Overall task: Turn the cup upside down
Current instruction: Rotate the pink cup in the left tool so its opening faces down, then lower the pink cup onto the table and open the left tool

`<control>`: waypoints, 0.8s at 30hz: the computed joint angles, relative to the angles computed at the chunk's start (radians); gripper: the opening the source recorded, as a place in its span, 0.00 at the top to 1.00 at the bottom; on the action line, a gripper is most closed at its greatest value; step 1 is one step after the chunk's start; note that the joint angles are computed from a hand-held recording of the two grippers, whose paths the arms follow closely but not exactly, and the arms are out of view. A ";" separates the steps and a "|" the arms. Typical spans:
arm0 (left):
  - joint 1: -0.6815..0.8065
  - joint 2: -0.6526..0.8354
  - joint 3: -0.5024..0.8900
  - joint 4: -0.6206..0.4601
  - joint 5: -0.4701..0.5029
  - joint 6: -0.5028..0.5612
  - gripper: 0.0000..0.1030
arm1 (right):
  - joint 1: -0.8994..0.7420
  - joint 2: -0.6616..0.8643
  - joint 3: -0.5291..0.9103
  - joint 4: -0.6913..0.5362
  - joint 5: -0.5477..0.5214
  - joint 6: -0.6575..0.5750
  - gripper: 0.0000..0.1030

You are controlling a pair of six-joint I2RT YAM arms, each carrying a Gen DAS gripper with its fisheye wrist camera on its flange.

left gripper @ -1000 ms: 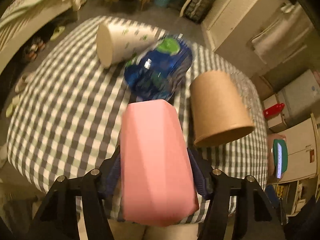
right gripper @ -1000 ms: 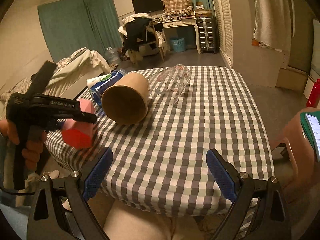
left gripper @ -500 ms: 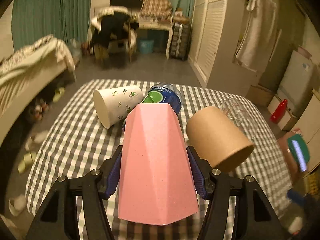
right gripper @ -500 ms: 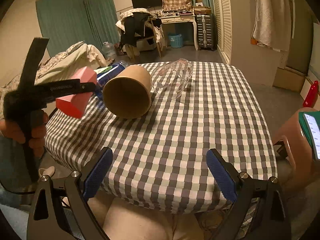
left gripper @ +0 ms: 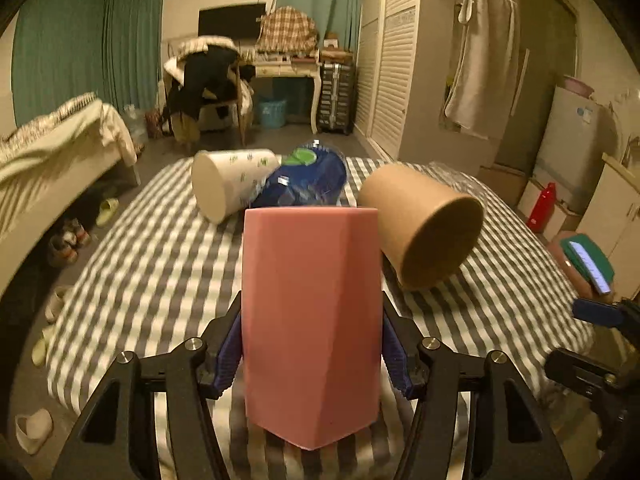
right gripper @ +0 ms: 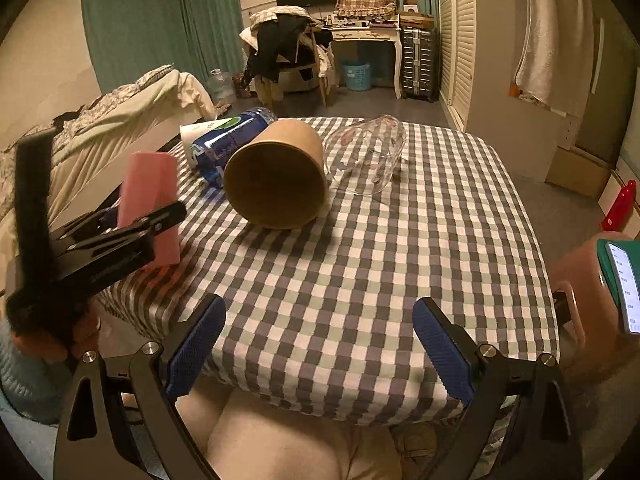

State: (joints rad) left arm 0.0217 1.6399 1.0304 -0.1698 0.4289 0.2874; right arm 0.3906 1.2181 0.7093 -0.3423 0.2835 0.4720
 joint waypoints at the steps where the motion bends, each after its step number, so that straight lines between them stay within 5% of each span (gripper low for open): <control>1: 0.002 -0.008 -0.003 -0.022 0.002 0.005 0.41 | 0.003 0.003 0.001 0.000 0.002 0.003 0.08; 12: 0.009 -0.072 -0.122 0.054 -0.002 0.030 0.41 | 0.052 -0.009 0.014 -0.042 0.040 0.036 0.08; 20: -0.036 -0.002 -0.071 0.200 0.003 -0.063 0.42 | 0.071 -0.010 0.029 -0.076 0.069 0.054 0.08; 24: -0.057 0.066 -0.027 0.191 -0.021 -0.048 0.41 | 0.069 -0.004 0.036 -0.086 0.072 0.060 0.08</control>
State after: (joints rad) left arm -0.0348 1.7056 1.0038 0.0207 0.4078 0.2391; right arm 0.4595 1.2146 0.7450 -0.4279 0.3557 0.5319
